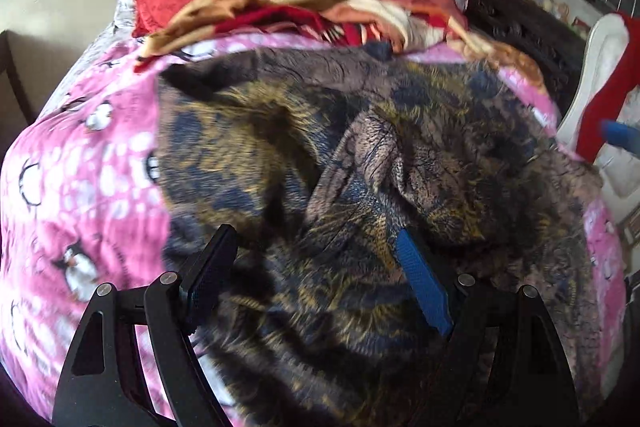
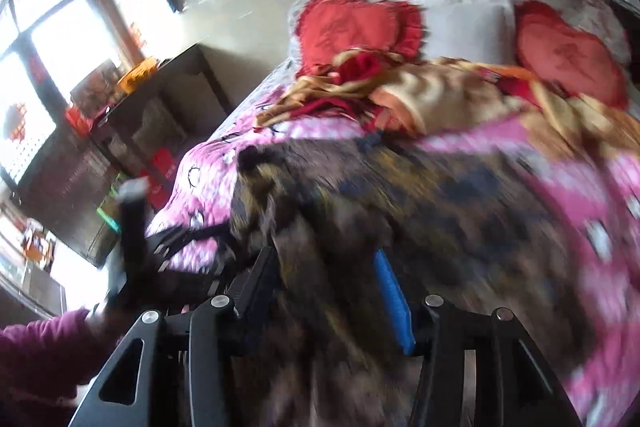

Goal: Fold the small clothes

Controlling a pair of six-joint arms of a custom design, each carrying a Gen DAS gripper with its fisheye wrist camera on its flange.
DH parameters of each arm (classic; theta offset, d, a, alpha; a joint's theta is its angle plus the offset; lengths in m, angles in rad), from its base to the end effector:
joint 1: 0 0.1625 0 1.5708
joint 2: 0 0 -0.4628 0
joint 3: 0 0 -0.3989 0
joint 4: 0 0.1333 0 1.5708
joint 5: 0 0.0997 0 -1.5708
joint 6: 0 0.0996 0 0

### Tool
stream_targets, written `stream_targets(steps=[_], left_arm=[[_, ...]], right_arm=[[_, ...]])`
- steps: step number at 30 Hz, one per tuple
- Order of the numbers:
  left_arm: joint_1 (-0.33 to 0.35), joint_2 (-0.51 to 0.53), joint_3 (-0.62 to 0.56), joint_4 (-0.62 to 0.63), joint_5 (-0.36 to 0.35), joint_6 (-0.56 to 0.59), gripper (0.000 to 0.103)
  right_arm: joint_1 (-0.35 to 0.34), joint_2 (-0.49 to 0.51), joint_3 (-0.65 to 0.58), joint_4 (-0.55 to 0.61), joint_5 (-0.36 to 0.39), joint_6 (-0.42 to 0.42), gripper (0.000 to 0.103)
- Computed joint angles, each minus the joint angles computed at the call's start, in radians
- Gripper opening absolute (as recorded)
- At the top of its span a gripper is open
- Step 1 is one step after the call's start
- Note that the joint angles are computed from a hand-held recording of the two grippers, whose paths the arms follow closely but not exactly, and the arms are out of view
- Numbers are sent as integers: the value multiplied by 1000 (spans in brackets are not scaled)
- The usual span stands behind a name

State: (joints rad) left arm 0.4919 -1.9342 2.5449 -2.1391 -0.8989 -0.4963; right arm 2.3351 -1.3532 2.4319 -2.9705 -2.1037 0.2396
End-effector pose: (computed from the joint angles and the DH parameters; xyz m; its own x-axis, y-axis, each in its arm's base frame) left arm -0.1357 -0.2943 0.2842 -0.7239 0.3929 -0.5671 0.6095 0.7494 -0.2589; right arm 0.3435 -0.2388 0.2129 -0.8676 -0.3041 0.3934 -0.4640 0.7794 -0.4209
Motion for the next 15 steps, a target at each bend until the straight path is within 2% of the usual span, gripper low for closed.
stream_targets(steps=[1, 2, 3, 4, 6, 8, 9, 11, 13, 15], left_arm=[[9, 20, -1, -11, -3, -3, 72], [19, 31, -3, -24, -16, 3, 42], [34, 43, -12, -33, -46, 13, 25], [31, 47, -27, -6, -55, -3, 16], [0, 18, -45, 22, -60, -24, 11], [-55, -27, -83, 101, -44, -62, 7], [-89, -53, -112, 144, -31, -82, 7], [-115, -78, -150, 165, -25, -95, 7], [-126, -103, -200, 209, -16, -136, 7], [-126, -116, -235, 246, 6, -177, 7]], right_arm=[[25, -48, 30, 17, -28, 47, 49], [41, -85, 56, 29, -50, 88, 49], [56, -134, 81, 60, -74, 132, 49], [65, -184, 103, 100, -107, 177, 49], [68, -256, 139, 163, -147, 242, 49], [79, -337, 161, 272, -201, 324, 49], [76, -376, 175, 298, -219, 353, 49], [79, -433, 189, 339, -253, 387, 49], [93, -431, 187, 409, -355, 420, 49], [83, -409, 182, 428, -387, 402, 49]])
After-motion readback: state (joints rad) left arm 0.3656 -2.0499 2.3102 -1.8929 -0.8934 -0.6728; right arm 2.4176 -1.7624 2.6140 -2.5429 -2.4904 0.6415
